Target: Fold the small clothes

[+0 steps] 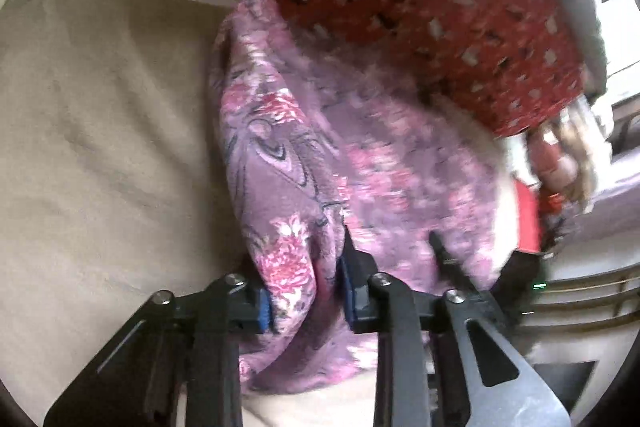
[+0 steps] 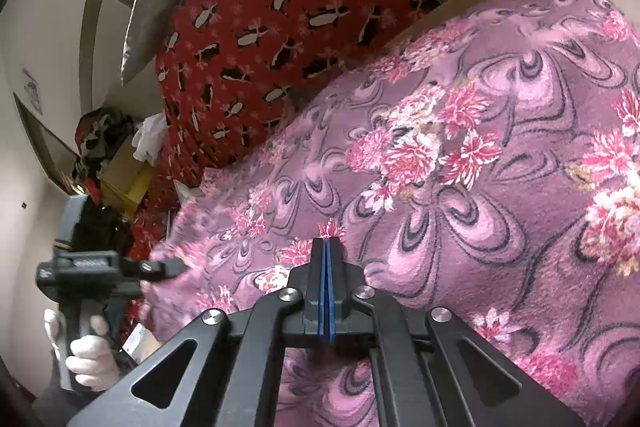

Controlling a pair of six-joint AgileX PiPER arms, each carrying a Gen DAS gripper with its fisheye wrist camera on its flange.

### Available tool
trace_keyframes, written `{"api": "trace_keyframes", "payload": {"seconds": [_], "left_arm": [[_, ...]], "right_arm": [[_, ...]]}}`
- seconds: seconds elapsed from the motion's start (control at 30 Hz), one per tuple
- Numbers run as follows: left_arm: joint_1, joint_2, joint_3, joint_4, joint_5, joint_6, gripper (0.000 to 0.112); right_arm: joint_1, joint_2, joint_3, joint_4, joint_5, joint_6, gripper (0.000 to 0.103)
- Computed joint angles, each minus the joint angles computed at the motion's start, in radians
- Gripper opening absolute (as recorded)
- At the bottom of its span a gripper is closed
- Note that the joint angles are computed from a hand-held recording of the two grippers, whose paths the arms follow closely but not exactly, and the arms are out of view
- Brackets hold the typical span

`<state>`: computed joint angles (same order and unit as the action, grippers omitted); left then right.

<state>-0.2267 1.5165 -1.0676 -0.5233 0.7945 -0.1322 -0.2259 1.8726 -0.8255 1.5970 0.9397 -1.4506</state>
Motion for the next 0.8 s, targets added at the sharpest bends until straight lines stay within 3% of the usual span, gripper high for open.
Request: {"api": "trace_keyframes", "payload": {"seconds": [0.3, 0.47, 0.8], "left_arm": [[-0.170, 0.002, -0.131, 0.073, -0.004, -0.164, 0.021], [-0.241, 0.033, -0.199, 0.087, -0.016, -0.228, 0.021], [-0.371, 0.122, -0.337, 0.109, -0.038, -0.349, 0.021]], "right_arm": [[0.020, -0.035, -0.043, -0.110, -0.048, 0.091, 0.000], [0.012, -0.088, -0.029, -0.160, -0.078, 0.084, 0.006], [-0.160, -0.109, -0.033, -0.235, -0.006, 0.071, 0.013]]}}
